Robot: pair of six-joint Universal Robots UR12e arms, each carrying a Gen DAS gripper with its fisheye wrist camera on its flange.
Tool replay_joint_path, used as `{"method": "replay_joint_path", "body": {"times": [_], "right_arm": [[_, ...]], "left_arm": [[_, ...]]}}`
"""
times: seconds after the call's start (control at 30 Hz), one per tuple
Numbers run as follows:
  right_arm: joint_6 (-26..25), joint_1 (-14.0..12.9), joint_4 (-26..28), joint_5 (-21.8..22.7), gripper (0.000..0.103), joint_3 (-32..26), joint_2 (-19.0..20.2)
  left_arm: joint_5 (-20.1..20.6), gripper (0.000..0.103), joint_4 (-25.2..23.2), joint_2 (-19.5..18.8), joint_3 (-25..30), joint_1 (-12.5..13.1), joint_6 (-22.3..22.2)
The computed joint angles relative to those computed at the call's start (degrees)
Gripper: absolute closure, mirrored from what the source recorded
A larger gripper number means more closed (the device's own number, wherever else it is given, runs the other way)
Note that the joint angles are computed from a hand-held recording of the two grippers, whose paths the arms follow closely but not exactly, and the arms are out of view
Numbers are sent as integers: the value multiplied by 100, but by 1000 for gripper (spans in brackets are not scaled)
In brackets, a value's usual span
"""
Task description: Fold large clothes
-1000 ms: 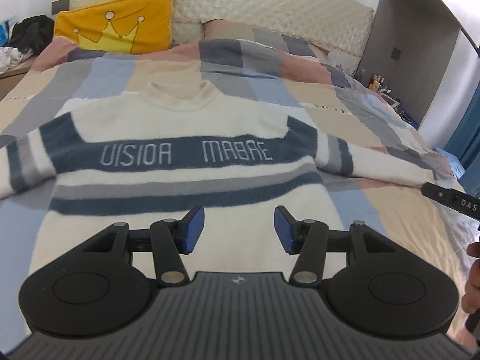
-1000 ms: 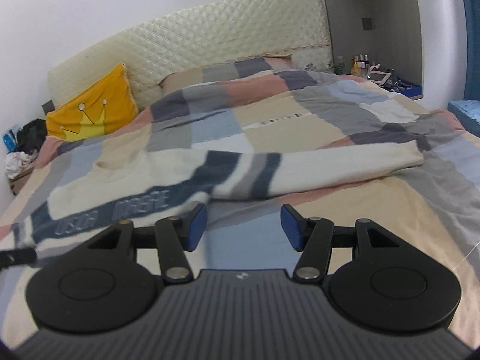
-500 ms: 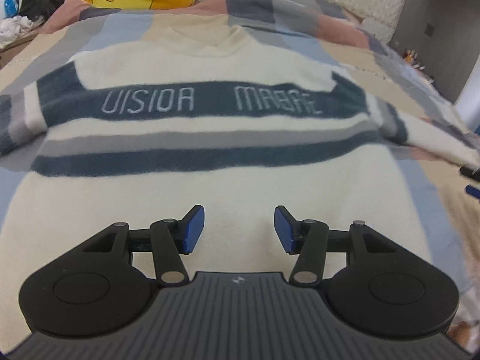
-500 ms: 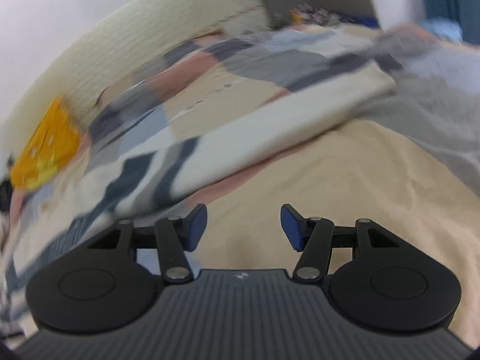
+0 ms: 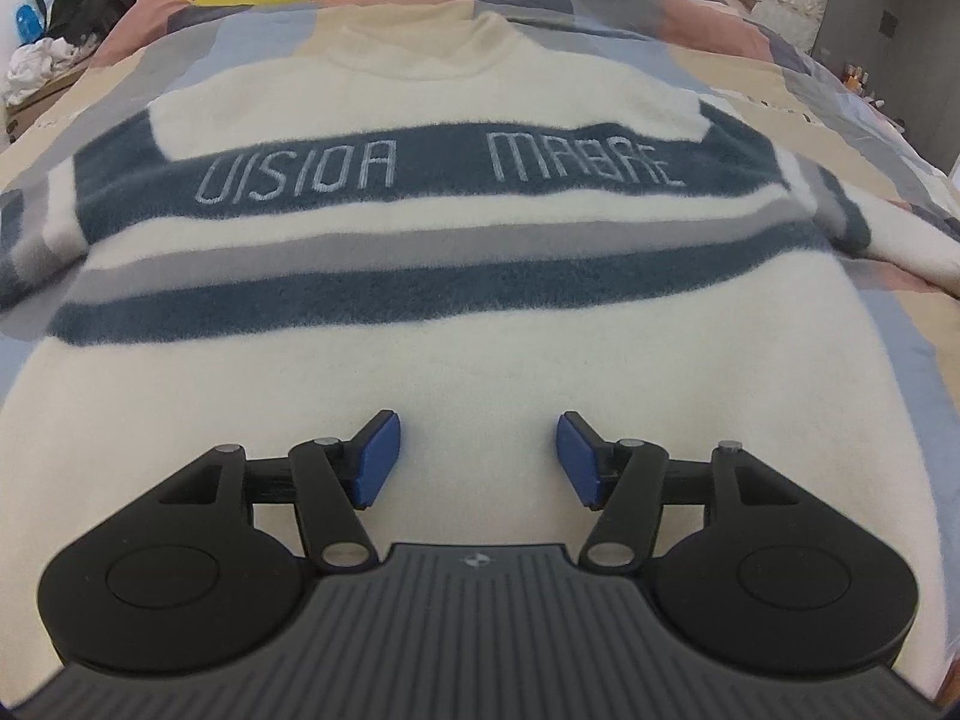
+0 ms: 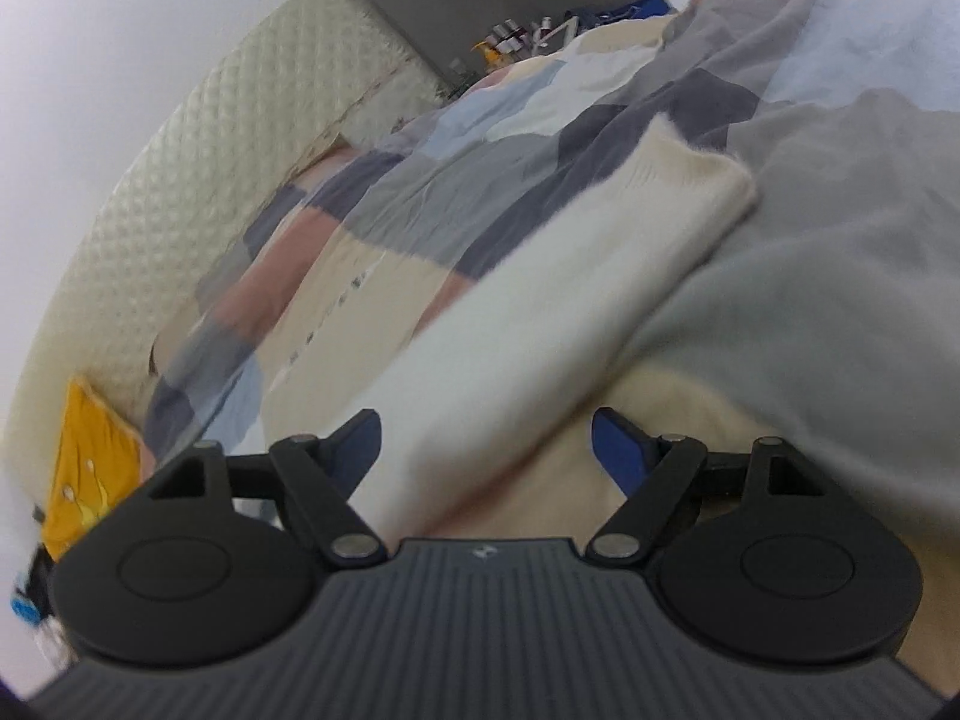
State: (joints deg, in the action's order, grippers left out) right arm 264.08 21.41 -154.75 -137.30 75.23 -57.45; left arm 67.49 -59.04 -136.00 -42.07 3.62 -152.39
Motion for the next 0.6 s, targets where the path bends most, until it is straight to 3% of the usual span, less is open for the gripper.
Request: {"method": "replay_joint_path", "body": {"times": [0.1,0.2,0.33,0.4,0.43,0.47,0.6], "right_arm": [[106,-115,-328,-29,24,98,3],[242,-197,-195,-205,28,85,-1],[623,-281,351,-228,45,42,-45],[711,-304,589,-259,60,3,-60],[791,-321,780,-253,75,-29,-75],[859,-342,914,-232,81,-39,-97],[614,-350,744,-385,86,-149,-89]], "left_arm": [[17,39,-117,-38,100,-5,-63],[46,39,-187,-66,172,-16,-76],[35,39,-229,-88,222,-15,-87],[24,39,-248,-93,230,-15,-77],[21,39,-264,-106,250,-14,-54],[21,39,-284,-122,274,-15,-32],[-31,39,-522,-231,519,-2,-45]]}}
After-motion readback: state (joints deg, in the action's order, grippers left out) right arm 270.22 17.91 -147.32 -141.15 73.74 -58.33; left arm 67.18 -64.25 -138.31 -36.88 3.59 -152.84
